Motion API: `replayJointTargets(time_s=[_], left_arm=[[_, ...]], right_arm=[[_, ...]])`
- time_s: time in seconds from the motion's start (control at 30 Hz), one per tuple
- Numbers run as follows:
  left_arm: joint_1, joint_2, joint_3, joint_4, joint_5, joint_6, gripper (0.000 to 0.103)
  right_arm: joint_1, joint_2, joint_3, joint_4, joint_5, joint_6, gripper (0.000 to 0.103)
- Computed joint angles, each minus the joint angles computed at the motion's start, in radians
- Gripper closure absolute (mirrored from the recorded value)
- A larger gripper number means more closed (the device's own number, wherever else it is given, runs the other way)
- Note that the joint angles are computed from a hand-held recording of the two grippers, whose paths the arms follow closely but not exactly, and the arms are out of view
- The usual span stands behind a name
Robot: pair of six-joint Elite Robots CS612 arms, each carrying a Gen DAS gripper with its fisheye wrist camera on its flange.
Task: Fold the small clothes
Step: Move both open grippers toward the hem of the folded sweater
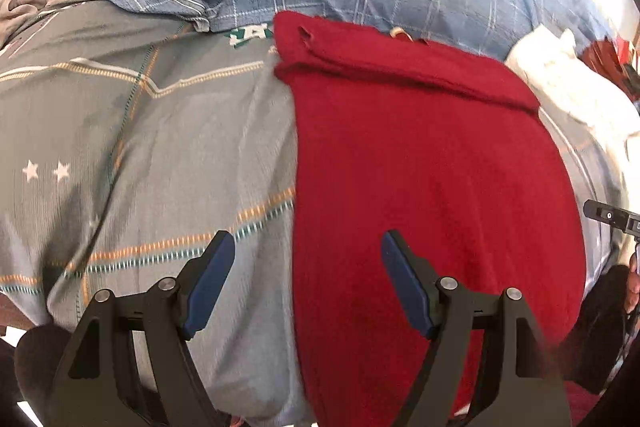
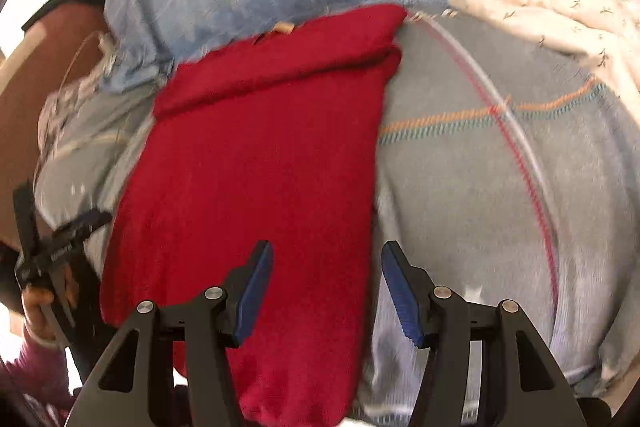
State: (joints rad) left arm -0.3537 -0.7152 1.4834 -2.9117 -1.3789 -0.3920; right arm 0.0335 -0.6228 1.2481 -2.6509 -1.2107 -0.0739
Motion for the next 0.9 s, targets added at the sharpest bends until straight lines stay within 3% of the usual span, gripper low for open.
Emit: replayJointTargets(time_s=[0.3,0.7,0.9], left_arm=[[-0.016,-0.016,0.045,0.014,0.032,-0.011,0.027],[-0.024,-0.033,0.077,0.005,0.013,-0.018,0.027],[-0.017,-0.047,0.093,0.018,-0.044,-0.039,0.027]], right_arm=[[0.0,-0.032,0.069,0.012,0.014,-0.024,0.045],[-0.009,-0.067,0.135,0.062,0.022,-0.063,0.043],[-0.013,-0.072,0.148,0.09,0.041,-0.078,0.043]])
